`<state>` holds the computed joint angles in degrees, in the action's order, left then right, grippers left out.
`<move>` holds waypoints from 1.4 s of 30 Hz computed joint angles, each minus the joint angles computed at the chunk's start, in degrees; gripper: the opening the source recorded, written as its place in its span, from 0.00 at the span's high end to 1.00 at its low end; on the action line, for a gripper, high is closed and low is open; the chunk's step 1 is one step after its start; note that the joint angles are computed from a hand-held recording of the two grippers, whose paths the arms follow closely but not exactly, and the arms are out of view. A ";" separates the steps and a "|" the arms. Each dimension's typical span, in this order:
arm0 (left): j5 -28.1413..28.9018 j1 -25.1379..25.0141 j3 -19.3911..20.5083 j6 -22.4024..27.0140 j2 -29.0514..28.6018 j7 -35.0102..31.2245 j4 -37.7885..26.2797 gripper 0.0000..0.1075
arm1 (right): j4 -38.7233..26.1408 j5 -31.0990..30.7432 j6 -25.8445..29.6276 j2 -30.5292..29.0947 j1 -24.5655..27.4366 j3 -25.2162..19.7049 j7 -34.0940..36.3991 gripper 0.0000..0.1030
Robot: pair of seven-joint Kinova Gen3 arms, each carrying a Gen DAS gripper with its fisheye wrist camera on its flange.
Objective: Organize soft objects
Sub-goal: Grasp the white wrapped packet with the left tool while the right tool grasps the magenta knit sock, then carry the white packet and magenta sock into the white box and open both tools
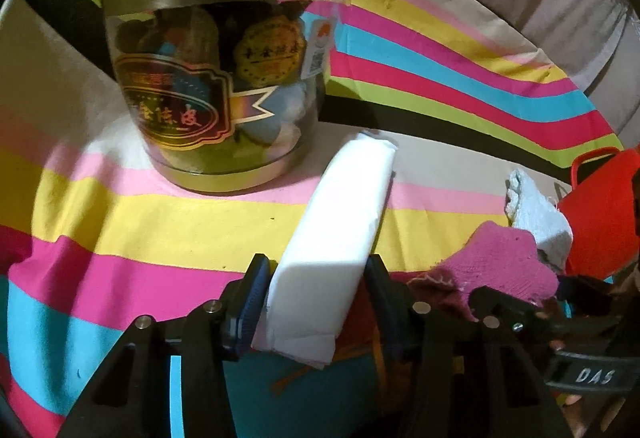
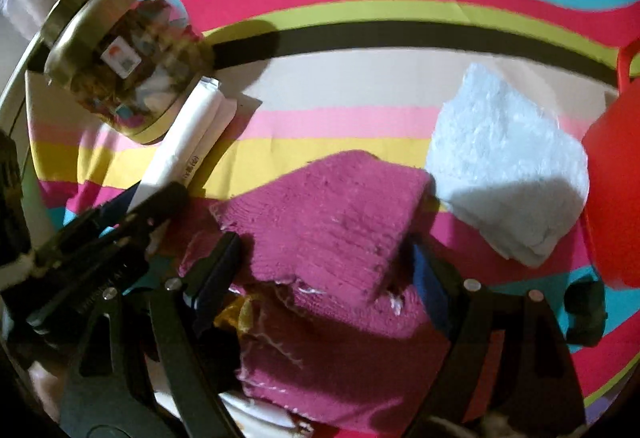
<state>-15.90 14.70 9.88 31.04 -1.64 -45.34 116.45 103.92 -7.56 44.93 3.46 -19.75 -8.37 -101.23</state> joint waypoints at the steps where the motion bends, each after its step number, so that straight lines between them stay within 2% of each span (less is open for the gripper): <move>1: -0.82 0.09 0.24 -0.15 -0.37 1.12 0.28 0.55 | 0.59 0.21 -0.83 -0.22 -0.09 -0.08 0.05 0.18; 3: -2.06 0.09 0.56 -0.44 -0.59 2.51 0.48 0.55 | 1.53 0.41 -2.16 -0.67 -0.79 0.66 0.41 0.34; 4: -2.98 0.13 0.77 -0.47 -1.01 3.68 0.78 0.56 | 2.01 -0.52 -2.91 -0.97 -0.50 0.85 1.46 0.40; 5: -3.76 -0.01 1.11 -0.50 -1.42 4.61 1.02 0.56 | 2.25 -2.39 -3.14 -1.10 0.85 0.25 3.07 0.49; 9: -3.33 -0.67 1.39 -0.99 -2.95 4.52 2.09 0.57 | 3.31 -4.04 -4.98 -2.18 1.33 0.31 5.52 0.62; 14: -2.68 -1.51 2.28 -1.15 -5.22 4.74 3.35 0.57 | 4.91 -5.28 -6.89 -4.51 1.75 0.71 7.11 0.65; 17: -4.68 -2.48 4.40 -0.55 -5.98 7.53 3.51 0.58 | 5.71 -5.98 -8.21 -5.90 2.42 0.64 7.91 0.65; 19: -4.68 -2.81 4.59 -0.70 -6.99 7.72 3.95 0.58 | 6.51 -8.23 -9.29 -6.93 1.80 2.12 10.42 0.65; 29: -5.81 -5.60 8.96 0.16 -10.92 10.70 3.75 0.58 | 10.03 -10.13 -14.69 -13.82 2.19 3.82 13.11 0.65; 34: -4.69 -5.63 10.35 1.25 -13.30 10.46 3.28 0.58 | 11.13 -10.98 -14.14 -17.44 1.92 5.99 14.39 0.65; 42: -1.60 -5.34 14.71 3.98 -16.60 10.27 1.29 0.58 | 14.06 -8.07 -10.93 -24.00 3.61 7.11 14.12 0.65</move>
<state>-17.50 9.36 24.59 35.02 -18.24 -35.06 117.74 117.98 -15.62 34.00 -20.54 -16.14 -1.26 -87.11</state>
